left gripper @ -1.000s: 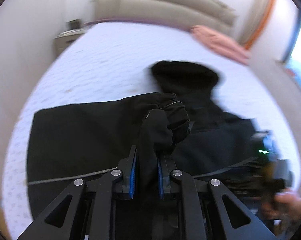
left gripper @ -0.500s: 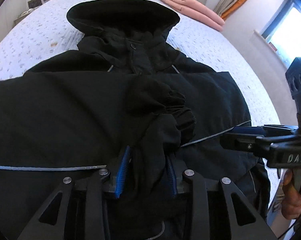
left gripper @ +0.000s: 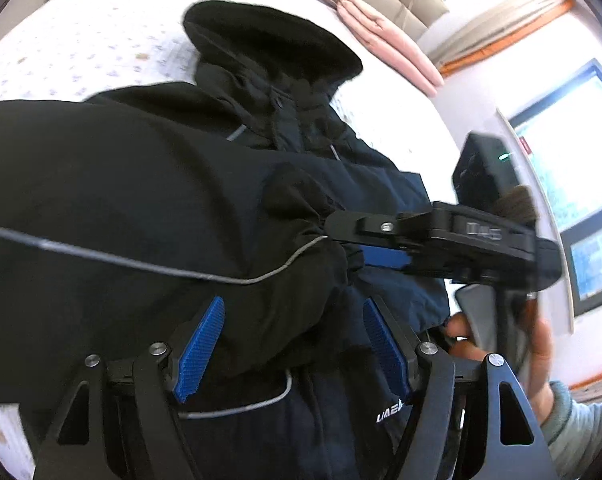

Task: Fold large clothes

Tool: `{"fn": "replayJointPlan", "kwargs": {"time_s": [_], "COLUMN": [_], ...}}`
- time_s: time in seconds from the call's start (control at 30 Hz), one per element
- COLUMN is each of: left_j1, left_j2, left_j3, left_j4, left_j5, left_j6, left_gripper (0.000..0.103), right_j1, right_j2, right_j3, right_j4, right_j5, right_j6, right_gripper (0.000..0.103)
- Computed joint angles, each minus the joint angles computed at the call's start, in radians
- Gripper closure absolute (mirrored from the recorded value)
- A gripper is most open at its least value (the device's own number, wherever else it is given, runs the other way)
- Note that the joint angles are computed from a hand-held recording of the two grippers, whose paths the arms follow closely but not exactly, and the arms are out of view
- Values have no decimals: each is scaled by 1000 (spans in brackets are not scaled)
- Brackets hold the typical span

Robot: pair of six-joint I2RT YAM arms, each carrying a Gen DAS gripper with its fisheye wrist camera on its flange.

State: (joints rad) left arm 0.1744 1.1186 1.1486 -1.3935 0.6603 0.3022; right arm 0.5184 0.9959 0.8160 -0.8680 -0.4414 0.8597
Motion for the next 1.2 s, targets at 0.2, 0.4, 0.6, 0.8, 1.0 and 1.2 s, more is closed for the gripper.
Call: {"fn": "replayJointPlan", "kwargs": {"time_s": [0.2, 0.4, 0.6, 0.8, 1.0, 1.2], "left_j1": [106, 138, 73, -194, -198, -131], "left_j2": [-29, -28, 4, 89, 151, 146], "left_j3": [68, 180, 211, 37, -32, 52], "left_j4": [-49, -11, 33, 204, 292, 211], "left_j5": [-56, -148, -164, -374, -389, -310], "left_j6": [48, 21, -6, -129, -137, -98], "left_gripper": [29, 29, 30, 63, 68, 68], "right_j1": [107, 254, 204, -182, -396, -643], "right_j2": [111, 33, -51, -160, -262, -234], "right_j3": [-12, 186, 473, 337, -9, 39], "right_j4": [133, -113, -523, -619, -517, -589], "right_j5": [2, 304, 579, 476, 398, 272], "right_j6": [51, 26, -74, -330, -513, -713], "right_gripper": [61, 74, 74, 74, 74, 67]}}
